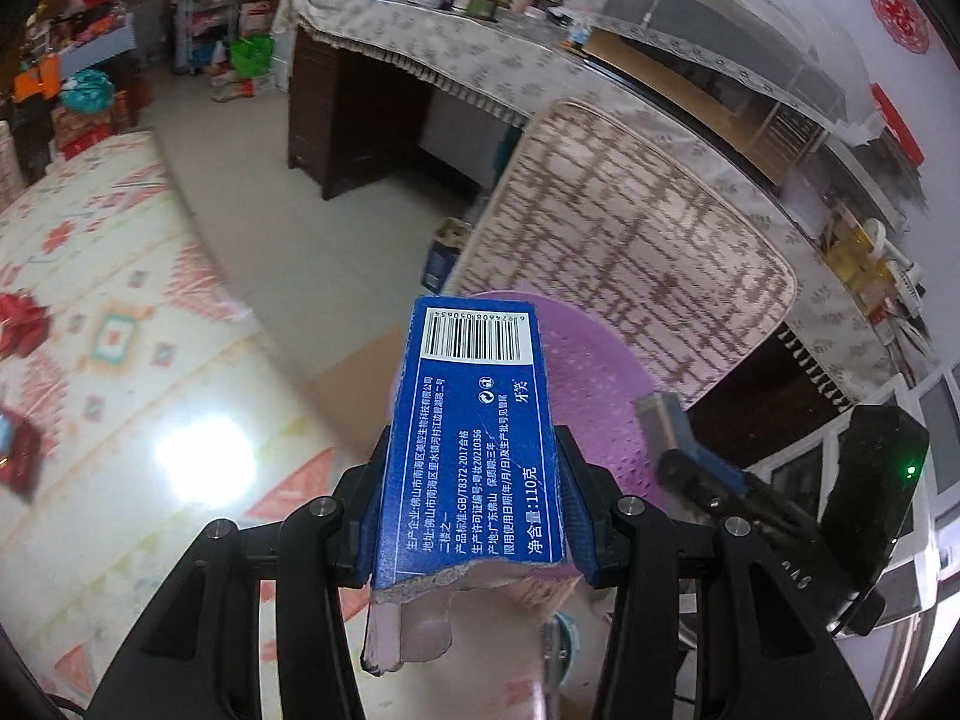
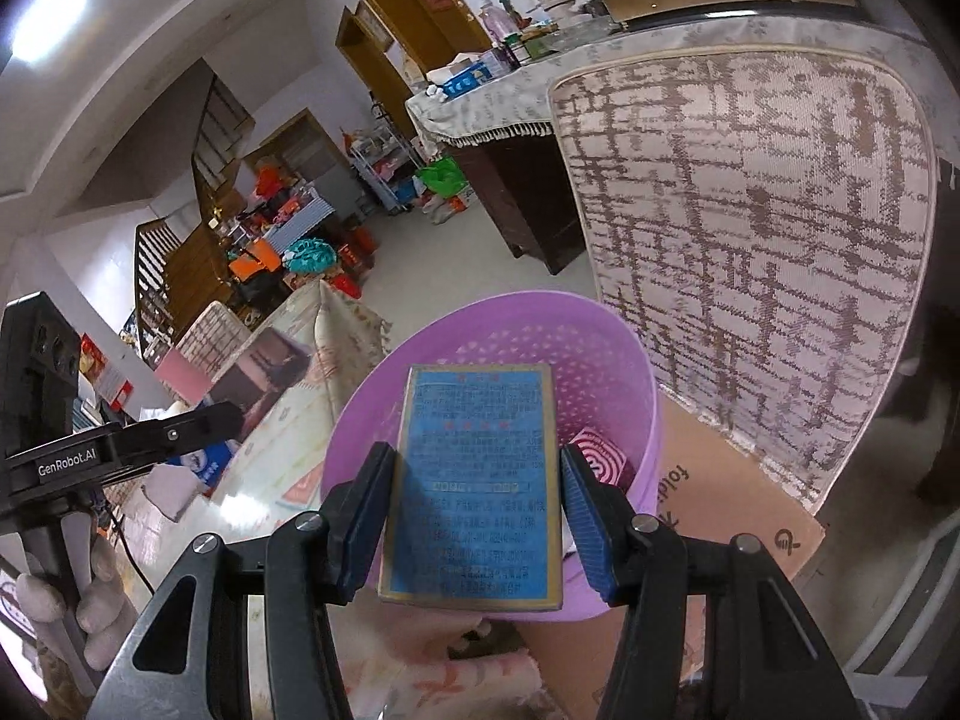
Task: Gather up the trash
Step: 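Open both grippers over the wastebasket to drop the box and booklet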
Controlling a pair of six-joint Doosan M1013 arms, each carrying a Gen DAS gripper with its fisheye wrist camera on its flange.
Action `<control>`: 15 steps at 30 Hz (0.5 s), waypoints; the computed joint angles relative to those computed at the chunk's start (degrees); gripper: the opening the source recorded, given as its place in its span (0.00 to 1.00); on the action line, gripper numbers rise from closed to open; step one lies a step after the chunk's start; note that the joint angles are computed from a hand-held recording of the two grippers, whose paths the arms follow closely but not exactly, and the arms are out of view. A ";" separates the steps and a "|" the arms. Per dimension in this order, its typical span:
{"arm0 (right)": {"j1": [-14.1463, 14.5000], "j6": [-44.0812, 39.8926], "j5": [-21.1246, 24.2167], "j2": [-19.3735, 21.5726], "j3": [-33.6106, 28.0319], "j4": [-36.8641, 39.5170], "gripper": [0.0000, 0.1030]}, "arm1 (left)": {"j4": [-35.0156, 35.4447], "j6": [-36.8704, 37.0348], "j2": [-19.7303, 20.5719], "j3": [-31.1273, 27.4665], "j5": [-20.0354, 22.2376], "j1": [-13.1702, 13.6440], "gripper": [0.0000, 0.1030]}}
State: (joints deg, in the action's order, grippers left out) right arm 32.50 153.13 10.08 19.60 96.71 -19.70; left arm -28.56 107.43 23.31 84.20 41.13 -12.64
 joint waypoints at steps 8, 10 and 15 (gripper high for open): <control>-1.30 1.67 -1.68 1.10 -0.82 -0.05 0.65 | -2.64 2.66 0.21 -0.37 -1.23 -0.89 0.69; -1.10 5.13 -2.35 0.81 -0.36 -3.41 0.67 | -0.88 2.32 -0.72 0.86 -2.13 -0.93 0.69; -0.43 0.88 -1.92 0.59 -0.19 0.22 0.67 | -0.95 2.39 -2.87 4.48 -3.88 0.07 0.79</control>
State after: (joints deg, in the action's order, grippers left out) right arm 32.07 154.01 8.16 20.20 96.52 -19.48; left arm -29.51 109.82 20.44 88.68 37.25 -12.57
